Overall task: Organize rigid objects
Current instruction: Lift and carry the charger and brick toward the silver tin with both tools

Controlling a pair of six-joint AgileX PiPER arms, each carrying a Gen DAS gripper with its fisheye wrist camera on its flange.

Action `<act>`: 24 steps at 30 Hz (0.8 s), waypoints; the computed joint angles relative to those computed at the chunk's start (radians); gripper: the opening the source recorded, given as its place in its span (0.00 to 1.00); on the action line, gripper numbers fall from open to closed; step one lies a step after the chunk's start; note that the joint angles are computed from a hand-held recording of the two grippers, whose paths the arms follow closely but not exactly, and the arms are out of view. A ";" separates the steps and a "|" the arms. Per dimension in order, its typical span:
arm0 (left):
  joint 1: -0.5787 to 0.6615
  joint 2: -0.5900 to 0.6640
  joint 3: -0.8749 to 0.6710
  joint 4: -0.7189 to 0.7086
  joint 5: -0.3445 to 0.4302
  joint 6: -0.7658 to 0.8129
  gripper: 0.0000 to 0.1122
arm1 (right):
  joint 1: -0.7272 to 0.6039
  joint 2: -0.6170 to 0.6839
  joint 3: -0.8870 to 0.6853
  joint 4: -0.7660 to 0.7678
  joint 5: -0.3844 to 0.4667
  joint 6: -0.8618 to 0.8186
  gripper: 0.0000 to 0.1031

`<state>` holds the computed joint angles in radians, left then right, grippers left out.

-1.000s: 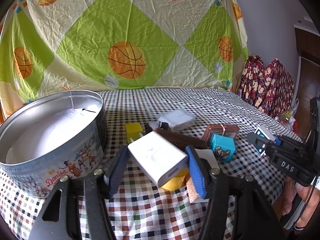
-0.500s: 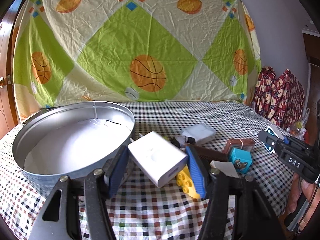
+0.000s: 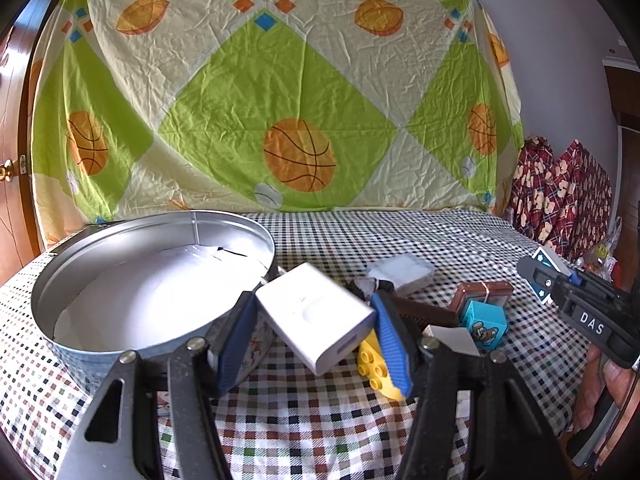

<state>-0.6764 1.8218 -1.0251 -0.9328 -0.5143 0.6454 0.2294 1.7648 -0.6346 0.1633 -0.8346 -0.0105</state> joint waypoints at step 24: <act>-0.015 -0.017 0.084 0.098 -0.194 -0.101 0.52 | 0.089 0.020 0.013 0.099 -0.104 -0.082 0.33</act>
<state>-0.6917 1.8046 -0.9407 -0.8348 -0.7081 0.5449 0.3184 1.7846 -0.6213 0.2618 -0.9386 -0.0923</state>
